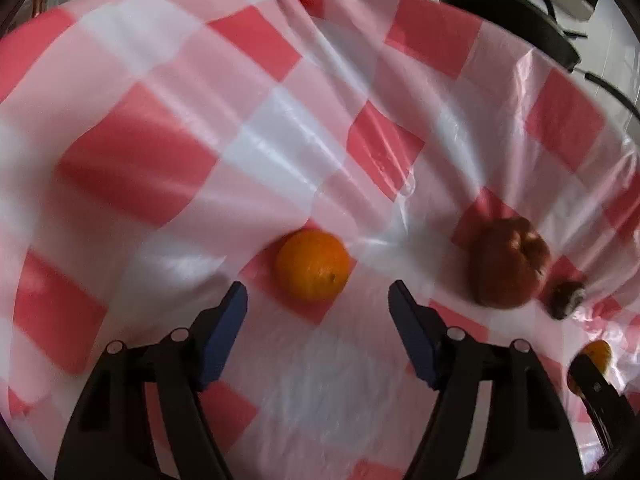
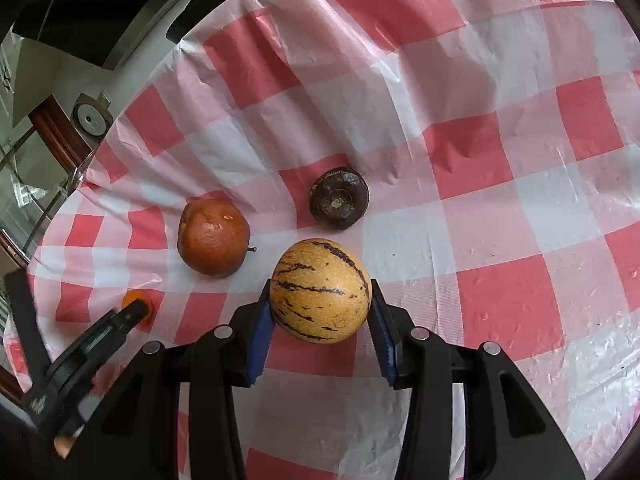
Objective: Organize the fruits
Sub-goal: 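Grasp the striped pale yellow fruit with the right tool while the left tool grasps a small tangerine, then carry the striped fruit and tangerine into the white box and open both tools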
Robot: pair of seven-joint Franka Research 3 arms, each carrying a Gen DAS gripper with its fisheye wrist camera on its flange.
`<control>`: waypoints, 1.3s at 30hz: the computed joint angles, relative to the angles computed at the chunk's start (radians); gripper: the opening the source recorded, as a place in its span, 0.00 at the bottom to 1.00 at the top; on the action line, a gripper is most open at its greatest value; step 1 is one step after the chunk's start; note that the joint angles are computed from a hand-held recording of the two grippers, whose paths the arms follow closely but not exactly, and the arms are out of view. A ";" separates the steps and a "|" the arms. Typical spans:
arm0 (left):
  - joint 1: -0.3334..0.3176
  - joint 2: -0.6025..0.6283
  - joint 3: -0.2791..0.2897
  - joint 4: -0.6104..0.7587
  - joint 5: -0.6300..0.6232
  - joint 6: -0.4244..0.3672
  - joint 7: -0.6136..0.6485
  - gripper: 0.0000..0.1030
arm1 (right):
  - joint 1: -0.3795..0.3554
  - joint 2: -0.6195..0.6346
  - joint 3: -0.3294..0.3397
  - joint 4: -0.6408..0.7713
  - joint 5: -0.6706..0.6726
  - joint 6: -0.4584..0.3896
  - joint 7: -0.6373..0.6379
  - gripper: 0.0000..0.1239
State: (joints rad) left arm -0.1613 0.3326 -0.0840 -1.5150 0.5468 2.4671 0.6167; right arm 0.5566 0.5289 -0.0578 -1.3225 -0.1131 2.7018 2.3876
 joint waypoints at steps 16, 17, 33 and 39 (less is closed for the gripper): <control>0.017 -0.139 -0.001 -0.193 0.018 0.174 -0.060 0.37 | -0.011 -0.005 0.012 -0.020 0.032 0.033 -0.028 0.35; 0.016 -0.177 -0.009 -0.246 0.030 0.206 -0.066 0.37 | -0.012 -0.007 0.012 -0.024 0.035 0.037 -0.031 0.35; 0.051 -0.409 -0.108 -0.578 0.021 0.364 -0.051 0.37 | -0.008 -0.011 0.008 -0.030 0.040 0.041 -0.036 0.35; 0.053 -0.393 -0.101 -0.563 0.013 0.357 -0.049 0.37 | -0.007 -0.026 0.005 -0.057 0.040 0.067 -0.035 0.35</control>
State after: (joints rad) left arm -0.1086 -0.0601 -0.1850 -2.0784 0.5603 2.8239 0.5680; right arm 0.5500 0.5025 -0.0527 -1.3791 -0.0727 2.7692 2.3526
